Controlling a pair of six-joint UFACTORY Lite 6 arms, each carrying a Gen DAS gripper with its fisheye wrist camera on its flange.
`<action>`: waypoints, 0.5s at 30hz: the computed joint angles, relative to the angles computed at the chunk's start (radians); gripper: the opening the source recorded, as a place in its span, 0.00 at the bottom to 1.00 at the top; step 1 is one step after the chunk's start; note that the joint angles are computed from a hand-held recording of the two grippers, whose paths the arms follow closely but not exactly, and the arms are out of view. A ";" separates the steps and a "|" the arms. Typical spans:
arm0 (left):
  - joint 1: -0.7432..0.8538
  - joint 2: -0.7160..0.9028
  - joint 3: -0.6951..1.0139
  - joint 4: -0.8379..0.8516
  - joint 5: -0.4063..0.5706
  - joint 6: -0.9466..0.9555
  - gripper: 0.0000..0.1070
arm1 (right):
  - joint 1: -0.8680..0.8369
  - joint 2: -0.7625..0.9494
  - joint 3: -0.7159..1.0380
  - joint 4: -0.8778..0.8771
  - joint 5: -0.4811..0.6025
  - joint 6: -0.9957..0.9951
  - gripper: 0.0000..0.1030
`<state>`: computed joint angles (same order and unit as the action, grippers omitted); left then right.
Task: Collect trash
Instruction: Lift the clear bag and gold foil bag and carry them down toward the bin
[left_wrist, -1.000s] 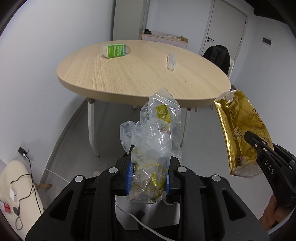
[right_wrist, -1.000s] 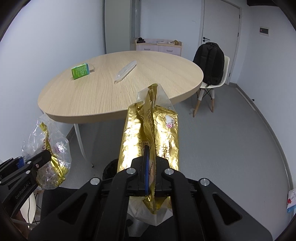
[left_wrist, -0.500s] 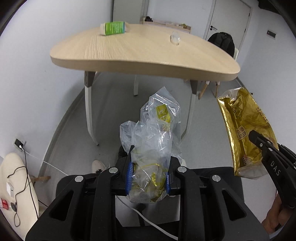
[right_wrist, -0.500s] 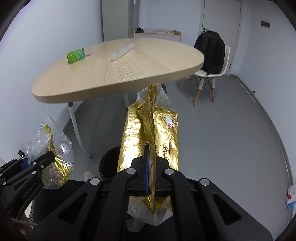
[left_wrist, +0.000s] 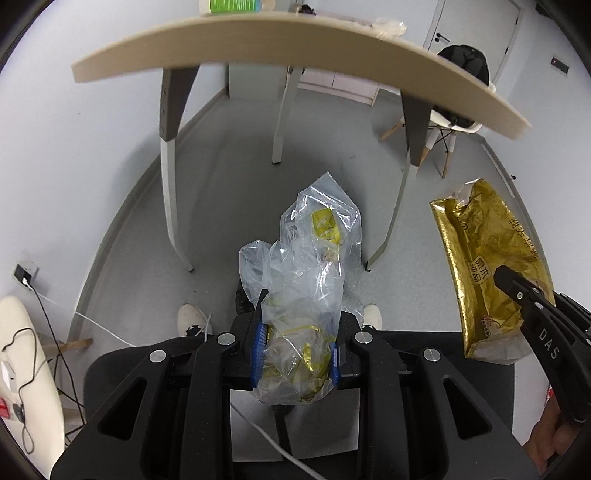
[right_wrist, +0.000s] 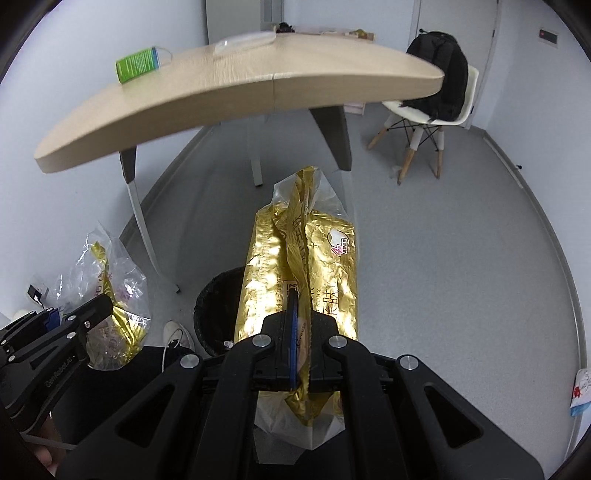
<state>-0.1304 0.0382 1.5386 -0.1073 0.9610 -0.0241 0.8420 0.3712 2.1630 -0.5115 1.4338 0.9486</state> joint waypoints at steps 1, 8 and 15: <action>0.001 0.018 0.005 -0.002 -0.007 0.003 0.24 | -0.016 0.011 -0.001 0.012 -0.014 -0.011 0.01; 0.030 0.162 0.033 -0.018 -0.074 0.052 0.24 | -0.097 0.138 0.040 0.086 -0.106 -0.083 0.01; 0.075 0.293 0.042 -0.023 -0.136 0.088 0.24 | -0.138 0.275 0.095 0.141 -0.170 -0.142 0.01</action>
<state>-0.0550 0.3315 1.5808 -0.1300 0.8254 0.0643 0.7041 0.6463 2.2576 -0.3709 1.2641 0.8062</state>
